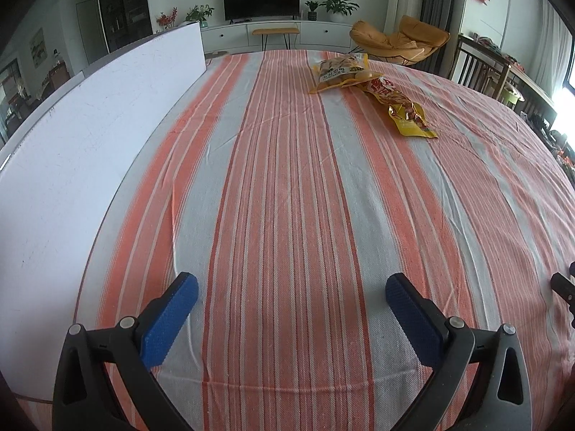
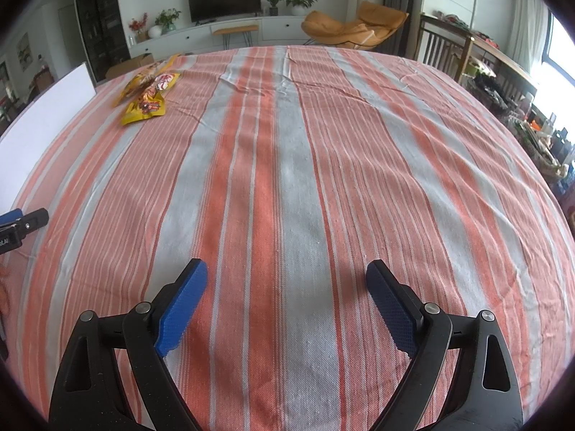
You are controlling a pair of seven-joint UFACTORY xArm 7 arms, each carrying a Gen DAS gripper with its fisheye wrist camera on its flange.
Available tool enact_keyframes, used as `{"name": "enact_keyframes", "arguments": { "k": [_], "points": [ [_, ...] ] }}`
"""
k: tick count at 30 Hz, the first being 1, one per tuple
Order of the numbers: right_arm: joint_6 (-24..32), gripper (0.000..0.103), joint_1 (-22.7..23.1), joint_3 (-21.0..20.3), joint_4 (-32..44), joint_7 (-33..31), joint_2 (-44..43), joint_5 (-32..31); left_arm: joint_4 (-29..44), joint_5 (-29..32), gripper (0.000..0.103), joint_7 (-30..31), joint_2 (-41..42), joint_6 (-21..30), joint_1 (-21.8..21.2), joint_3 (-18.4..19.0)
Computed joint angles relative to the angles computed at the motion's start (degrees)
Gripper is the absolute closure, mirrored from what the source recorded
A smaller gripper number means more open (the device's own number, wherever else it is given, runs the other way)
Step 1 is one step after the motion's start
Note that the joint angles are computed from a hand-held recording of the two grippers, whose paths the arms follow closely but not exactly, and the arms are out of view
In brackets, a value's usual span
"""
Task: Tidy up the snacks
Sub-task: 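Bring both open tools back over the remaining yellow snack packs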
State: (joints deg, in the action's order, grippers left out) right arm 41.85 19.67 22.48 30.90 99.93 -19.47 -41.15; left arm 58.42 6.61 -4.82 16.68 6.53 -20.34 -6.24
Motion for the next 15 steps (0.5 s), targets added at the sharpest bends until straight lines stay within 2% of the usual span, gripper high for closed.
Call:
{"name": "enact_keyframes", "arguments": {
  "k": [13, 15],
  "points": [
    [-1.47, 0.007, -0.15, -0.09, -0.19, 0.81, 0.92, -0.95, -0.26, -0.26, 0.0, 0.3, -0.26, -0.04, 0.13, -0.05],
    [-2.19, 0.007, 0.35, -0.84, -0.25, -1.25, 0.88, -0.24, -0.26, -0.27, 0.0, 0.31, -0.27, -0.05, 0.14, -0.06]
  ]
}}
